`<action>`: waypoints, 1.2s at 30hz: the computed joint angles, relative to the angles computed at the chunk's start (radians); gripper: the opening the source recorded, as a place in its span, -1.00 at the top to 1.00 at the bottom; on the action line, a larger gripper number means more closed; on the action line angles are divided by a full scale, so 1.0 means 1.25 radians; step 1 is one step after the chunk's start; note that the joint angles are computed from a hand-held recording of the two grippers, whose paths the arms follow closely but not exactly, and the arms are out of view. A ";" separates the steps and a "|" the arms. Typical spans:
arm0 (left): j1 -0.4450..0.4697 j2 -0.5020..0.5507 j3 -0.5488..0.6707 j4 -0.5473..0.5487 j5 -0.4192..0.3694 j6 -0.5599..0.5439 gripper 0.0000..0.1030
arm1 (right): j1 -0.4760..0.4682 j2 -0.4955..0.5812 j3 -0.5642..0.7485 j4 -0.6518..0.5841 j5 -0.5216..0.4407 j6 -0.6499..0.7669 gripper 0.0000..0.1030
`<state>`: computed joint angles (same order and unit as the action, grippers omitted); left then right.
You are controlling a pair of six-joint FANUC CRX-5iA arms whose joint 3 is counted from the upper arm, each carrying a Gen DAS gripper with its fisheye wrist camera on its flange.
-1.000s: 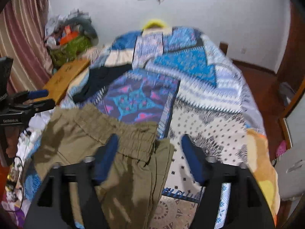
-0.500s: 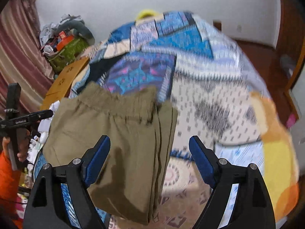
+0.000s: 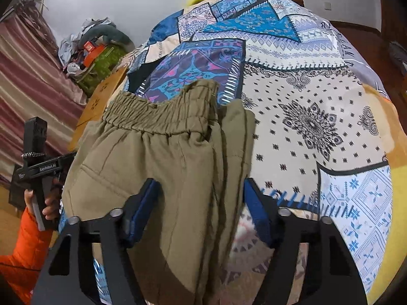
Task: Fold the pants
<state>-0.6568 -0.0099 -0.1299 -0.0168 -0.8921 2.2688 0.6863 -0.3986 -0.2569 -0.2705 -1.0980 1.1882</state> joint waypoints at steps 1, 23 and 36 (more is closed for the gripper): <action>-0.009 0.007 0.018 -0.023 -0.016 0.012 0.22 | -0.001 0.002 0.001 0.000 0.004 -0.002 0.01; -0.159 0.071 0.326 -0.460 -0.297 0.124 0.84 | 0.112 0.056 0.085 0.234 0.136 -0.011 0.83; -0.048 0.065 0.353 -0.548 -0.269 0.087 0.84 | 0.085 0.272 0.279 0.233 0.240 0.096 0.84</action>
<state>-0.7172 0.0717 0.3118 -0.7020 -1.2278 2.3780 0.7927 -0.0580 0.0915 0.0205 -0.7980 1.3081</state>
